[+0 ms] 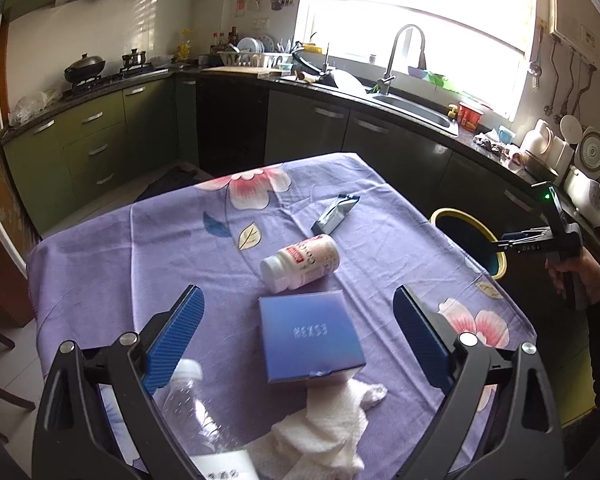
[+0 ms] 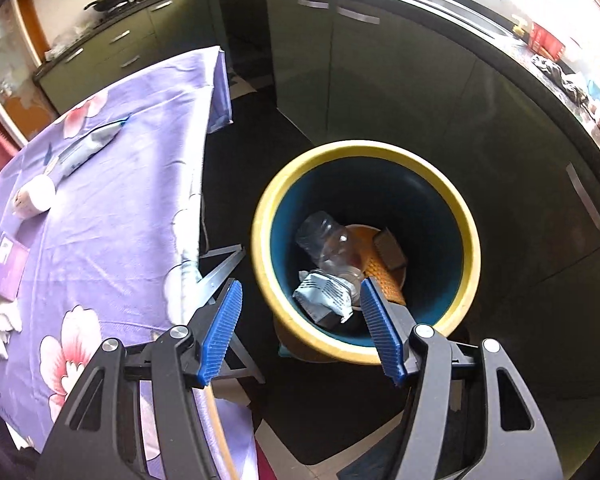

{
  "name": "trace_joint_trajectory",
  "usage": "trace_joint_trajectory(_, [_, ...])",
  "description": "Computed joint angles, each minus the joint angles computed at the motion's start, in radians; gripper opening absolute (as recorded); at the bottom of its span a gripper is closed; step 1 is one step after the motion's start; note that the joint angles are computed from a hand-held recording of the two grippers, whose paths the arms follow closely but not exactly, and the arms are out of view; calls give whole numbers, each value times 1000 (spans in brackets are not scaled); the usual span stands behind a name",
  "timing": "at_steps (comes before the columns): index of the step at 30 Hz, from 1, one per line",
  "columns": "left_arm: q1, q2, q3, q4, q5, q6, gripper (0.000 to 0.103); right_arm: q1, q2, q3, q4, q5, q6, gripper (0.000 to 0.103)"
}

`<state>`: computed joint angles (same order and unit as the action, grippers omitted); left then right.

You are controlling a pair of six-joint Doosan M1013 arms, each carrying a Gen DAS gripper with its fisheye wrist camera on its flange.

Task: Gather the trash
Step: 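Grasp the blue HEXZE box with the left gripper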

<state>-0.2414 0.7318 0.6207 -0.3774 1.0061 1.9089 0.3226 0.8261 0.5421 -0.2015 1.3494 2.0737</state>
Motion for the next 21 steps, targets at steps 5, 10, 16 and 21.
trace_joint_trajectory(5, [-3,31,-51,13,84,-39,91,2,6,-6,21,-11,-13,62])
trace_joint_trajectory(10, [-37,49,-61,43,101,-36,96,4,-10,25,42,-39,-26,62])
trace_joint_trajectory(16, [-63,75,-84,139,117,-87,96,0,-19,52,58,-62,-34,62])
trace_joint_trajectory(21, [-71,105,-126,179,160,-116,96,-3,-17,54,73,-68,-38,62])
